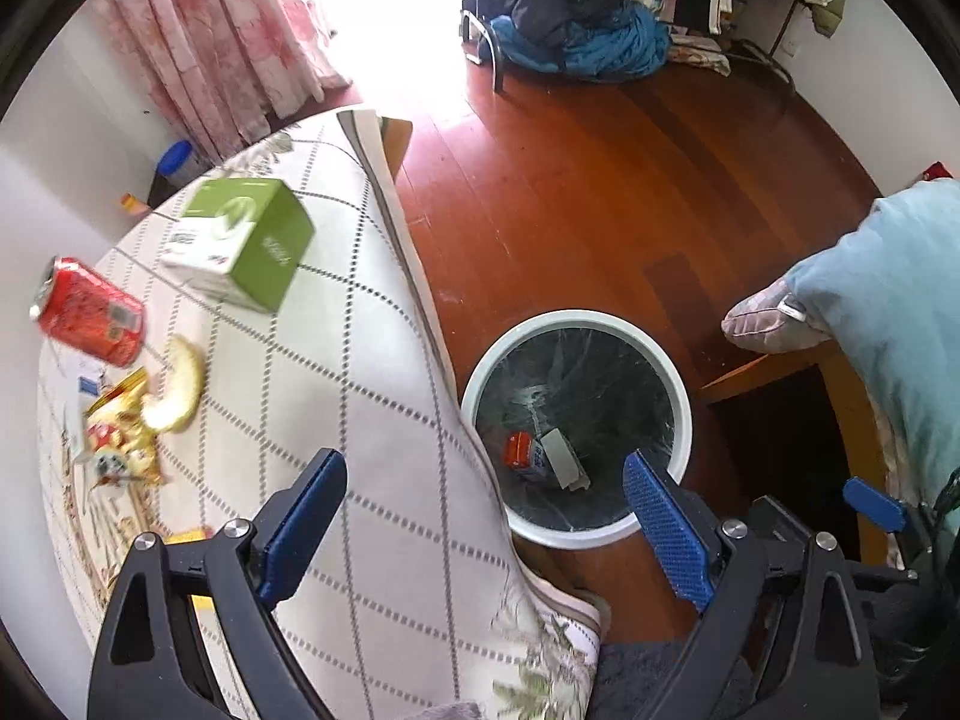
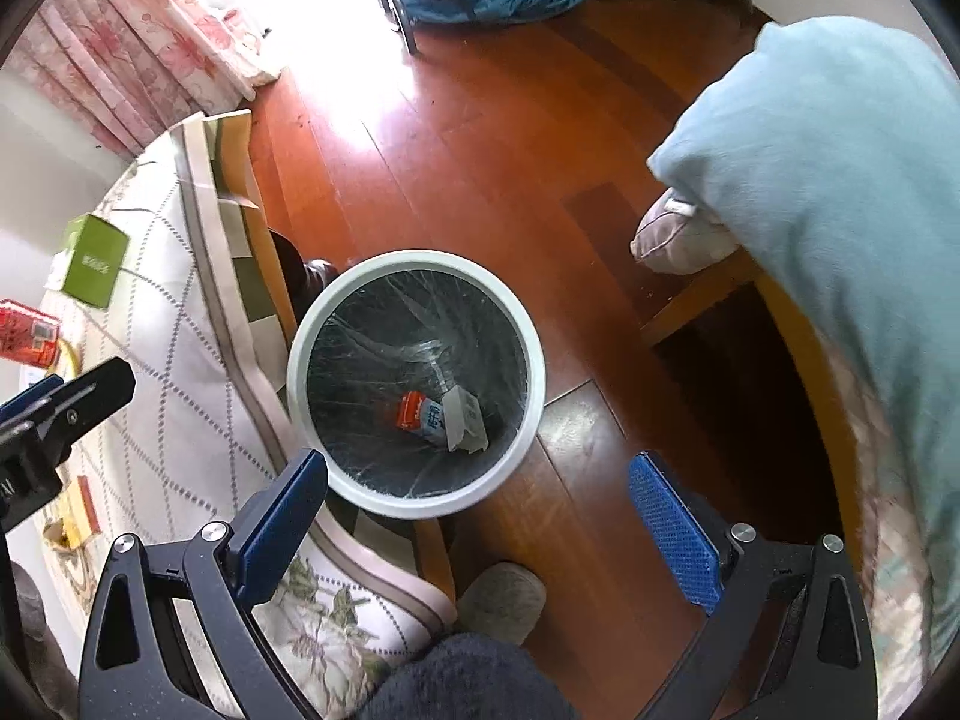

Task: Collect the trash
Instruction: 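Carry both boxes over the white bin and open both grippers to drop them, then grasp the crumpled tissue with the left gripper while the right grasps the yellow cigarette pack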

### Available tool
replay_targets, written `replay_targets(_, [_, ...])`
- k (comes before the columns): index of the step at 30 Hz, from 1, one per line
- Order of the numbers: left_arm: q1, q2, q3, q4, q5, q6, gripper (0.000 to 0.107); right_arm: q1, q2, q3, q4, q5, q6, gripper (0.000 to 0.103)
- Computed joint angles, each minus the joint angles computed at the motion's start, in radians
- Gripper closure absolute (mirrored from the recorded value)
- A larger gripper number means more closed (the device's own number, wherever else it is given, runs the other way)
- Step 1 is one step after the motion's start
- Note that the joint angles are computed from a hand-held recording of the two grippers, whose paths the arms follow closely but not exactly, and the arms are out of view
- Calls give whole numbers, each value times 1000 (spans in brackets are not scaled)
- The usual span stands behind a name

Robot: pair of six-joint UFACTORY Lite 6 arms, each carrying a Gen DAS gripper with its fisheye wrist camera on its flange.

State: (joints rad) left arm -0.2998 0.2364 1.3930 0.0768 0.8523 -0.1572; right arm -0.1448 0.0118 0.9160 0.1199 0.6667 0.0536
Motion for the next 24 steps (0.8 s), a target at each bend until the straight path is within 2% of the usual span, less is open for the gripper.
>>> replay_targets(8, [28,-271,-125,-13,50,3,13,-7,-308,-44,-13,165,22,1])
replay_targets(13, [134,-405,-163,-59,92,57,13,23,-449,-10,6,283,65,1])
replay_targets(16, [281,-470,-190,-94,117,142,13,119,-481,35,6,336,156,1])
replay_targets(19, [522,-503,-231,-136,115,288,13,252,-452,67,23,341,238,1])
replay_targets(22, [752,-470,-290,-160,64,440,13,474,-333,118,-18,297,345,1])
replay_targets(24, [890,-426,-319,-168,26,523,13,600,-201,177,-3,251,343,1])
